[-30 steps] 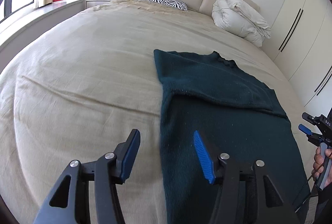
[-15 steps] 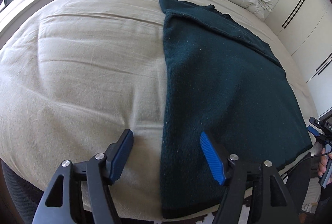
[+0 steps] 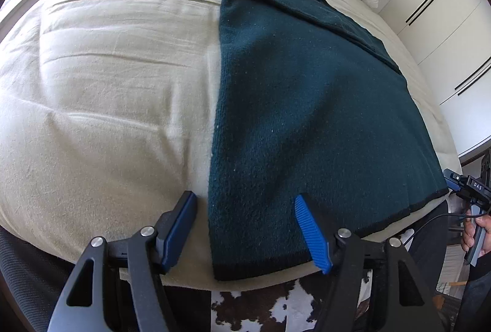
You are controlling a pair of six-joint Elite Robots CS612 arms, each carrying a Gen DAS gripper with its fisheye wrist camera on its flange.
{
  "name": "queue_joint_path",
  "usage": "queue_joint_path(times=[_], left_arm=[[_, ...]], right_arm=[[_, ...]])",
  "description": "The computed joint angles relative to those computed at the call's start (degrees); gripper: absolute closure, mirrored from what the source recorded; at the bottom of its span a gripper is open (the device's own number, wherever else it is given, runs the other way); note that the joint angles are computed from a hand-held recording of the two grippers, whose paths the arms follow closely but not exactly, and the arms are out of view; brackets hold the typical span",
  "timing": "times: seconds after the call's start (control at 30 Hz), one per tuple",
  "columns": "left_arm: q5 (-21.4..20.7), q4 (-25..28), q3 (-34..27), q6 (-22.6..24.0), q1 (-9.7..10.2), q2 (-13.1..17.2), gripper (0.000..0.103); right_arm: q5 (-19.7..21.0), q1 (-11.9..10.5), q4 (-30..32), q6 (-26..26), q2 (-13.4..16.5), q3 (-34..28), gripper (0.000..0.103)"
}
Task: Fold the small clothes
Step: 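Grasp the sweater hem with both tools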
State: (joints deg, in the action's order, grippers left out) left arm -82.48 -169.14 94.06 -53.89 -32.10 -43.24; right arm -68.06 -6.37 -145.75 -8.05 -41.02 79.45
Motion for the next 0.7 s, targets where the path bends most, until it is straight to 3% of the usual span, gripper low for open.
queue_joint_path(times=[0.07, 0.1, 0.17, 0.27, 0.43, 0.7], left_arm=[[-0.41, 0.21, 0.07, -0.43, 0.11, -0.08, 0.036], [-0.29, 0.97, 0.01, -0.47, 0.13, -0.20, 0.042], [-0.37, 1.89, 0.20, -0.82, 0.17, -0.51, 0.049], [-1.94, 0.59, 1.03, -2.15, 0.49, -0.77, 0.052], [-2.14, 1.51, 1.17, -2.12, 0.38, -1.04, 0.056], [-3.65, 0.71, 1.48, -2.29, 0.63, -0.95, 0.092]], right_arm=[[0.20, -0.24, 0.85, 0.94, 0.24, -0.38, 0.054], [0.22, -0.39, 1.54, 1.49, 0.32, -0.56, 0.062], [0.67, -0.69, 2.85, 1.88, 0.46, -0.97, 0.068], [2.87, -1.13, 4.79, 1.56, 0.43, -1.21, 0.068], [3.22, -0.93, 6.37, 0.21, 0.54, -1.51, 0.072], [5.77, -1.71, 7.62, 1.93, 1.28, -2.20, 0.095]])
